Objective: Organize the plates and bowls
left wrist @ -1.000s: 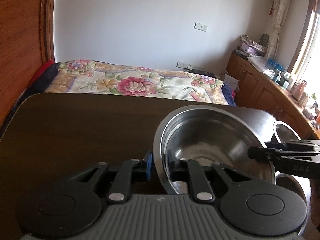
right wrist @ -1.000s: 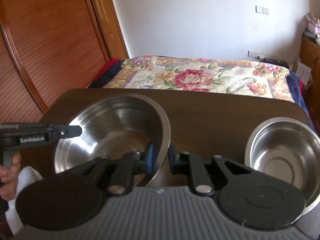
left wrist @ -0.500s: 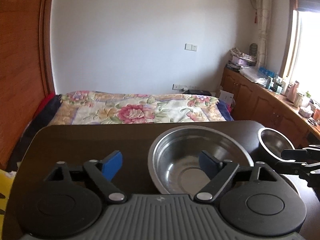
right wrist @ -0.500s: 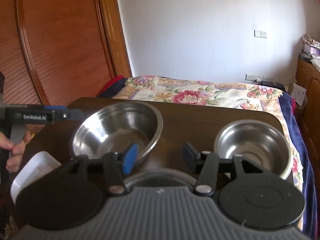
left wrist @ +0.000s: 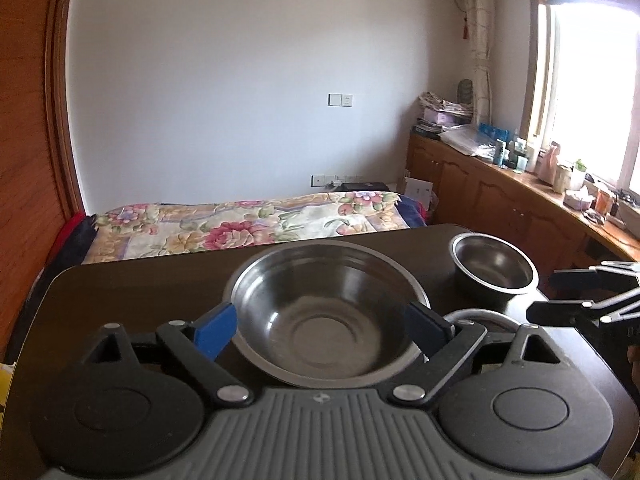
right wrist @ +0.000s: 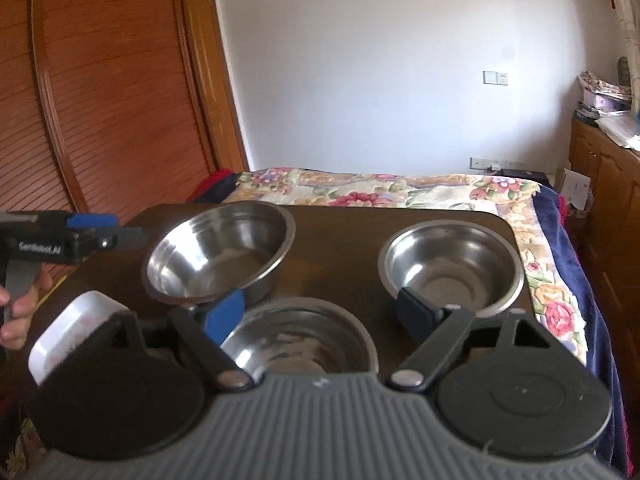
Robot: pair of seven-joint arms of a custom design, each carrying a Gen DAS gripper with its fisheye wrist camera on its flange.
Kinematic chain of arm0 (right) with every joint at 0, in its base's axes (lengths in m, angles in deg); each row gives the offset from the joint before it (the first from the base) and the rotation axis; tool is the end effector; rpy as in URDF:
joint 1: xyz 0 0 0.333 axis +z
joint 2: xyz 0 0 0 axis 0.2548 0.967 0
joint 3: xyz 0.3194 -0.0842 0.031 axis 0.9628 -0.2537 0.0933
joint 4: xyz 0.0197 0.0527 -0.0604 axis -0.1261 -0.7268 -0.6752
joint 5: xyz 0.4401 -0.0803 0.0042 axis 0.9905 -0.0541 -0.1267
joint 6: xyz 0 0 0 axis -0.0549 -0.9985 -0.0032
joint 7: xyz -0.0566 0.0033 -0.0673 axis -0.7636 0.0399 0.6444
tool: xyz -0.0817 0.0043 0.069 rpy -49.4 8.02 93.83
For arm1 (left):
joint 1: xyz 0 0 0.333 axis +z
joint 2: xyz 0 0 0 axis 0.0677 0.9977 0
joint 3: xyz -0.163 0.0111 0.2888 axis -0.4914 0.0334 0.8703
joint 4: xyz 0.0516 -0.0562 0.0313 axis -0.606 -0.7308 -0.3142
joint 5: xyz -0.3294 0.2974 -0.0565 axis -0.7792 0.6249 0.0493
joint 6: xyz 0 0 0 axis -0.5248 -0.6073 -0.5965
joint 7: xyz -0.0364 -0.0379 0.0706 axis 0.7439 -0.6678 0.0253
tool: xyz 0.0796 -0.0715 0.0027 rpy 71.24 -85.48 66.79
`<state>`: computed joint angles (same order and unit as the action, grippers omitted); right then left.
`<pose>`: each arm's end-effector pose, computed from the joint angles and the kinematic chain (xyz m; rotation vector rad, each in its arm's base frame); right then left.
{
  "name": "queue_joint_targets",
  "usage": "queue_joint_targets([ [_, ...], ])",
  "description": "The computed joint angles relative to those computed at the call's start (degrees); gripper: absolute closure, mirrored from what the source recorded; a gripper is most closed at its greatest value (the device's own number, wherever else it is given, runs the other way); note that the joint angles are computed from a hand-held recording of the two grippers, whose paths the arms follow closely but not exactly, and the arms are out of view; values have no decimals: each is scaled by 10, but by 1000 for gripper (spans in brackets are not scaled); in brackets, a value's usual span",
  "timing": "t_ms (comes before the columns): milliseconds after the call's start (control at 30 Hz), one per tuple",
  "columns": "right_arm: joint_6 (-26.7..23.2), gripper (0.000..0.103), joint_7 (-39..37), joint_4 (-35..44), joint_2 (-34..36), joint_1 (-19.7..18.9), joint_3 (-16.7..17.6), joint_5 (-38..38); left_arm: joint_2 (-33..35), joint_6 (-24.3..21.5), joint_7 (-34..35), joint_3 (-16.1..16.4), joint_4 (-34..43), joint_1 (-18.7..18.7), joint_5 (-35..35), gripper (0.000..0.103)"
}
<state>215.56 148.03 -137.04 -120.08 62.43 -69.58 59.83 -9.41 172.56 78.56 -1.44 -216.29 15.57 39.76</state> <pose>0.4328 0.1213 0.5035 -1.7195 1.2054 -0.4751 0.3782 -0.2651 0.4807 -1.5394 1.6617 -0.9951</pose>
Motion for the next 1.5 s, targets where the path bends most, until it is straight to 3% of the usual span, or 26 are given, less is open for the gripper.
queue_joint_targets([
  [233,23,12,29,-27,-5,-47,36,-16,-15,-8,-30,-45,1,7,7,1],
  [533,38,9,45,-63,-35,-70,30,-65,4,-17,-60,-93,27,24,28,1],
  [867,33,9,31,-56,-28,-28,-44,-78,59,-18,-84,-123,64,53,64,2],
  [1000,0,10,8,-38,-25,8,-82,-66,85,-17,-93,-123,76,60,76,11],
  [1133,-38,23,-21,-15,-22,47,-115,-31,88,-19,-107,-136,86,77,92,17],
  [1200,-46,28,-26,-9,-13,45,-111,-14,95,-18,-107,-133,90,75,99,18],
  [1367,-57,29,-59,-4,-13,61,-126,27,95,-23,-117,-131,91,77,114,18],
  [1500,-68,33,-85,3,-8,69,-129,58,102,-26,-113,-98,83,48,117,22],
])
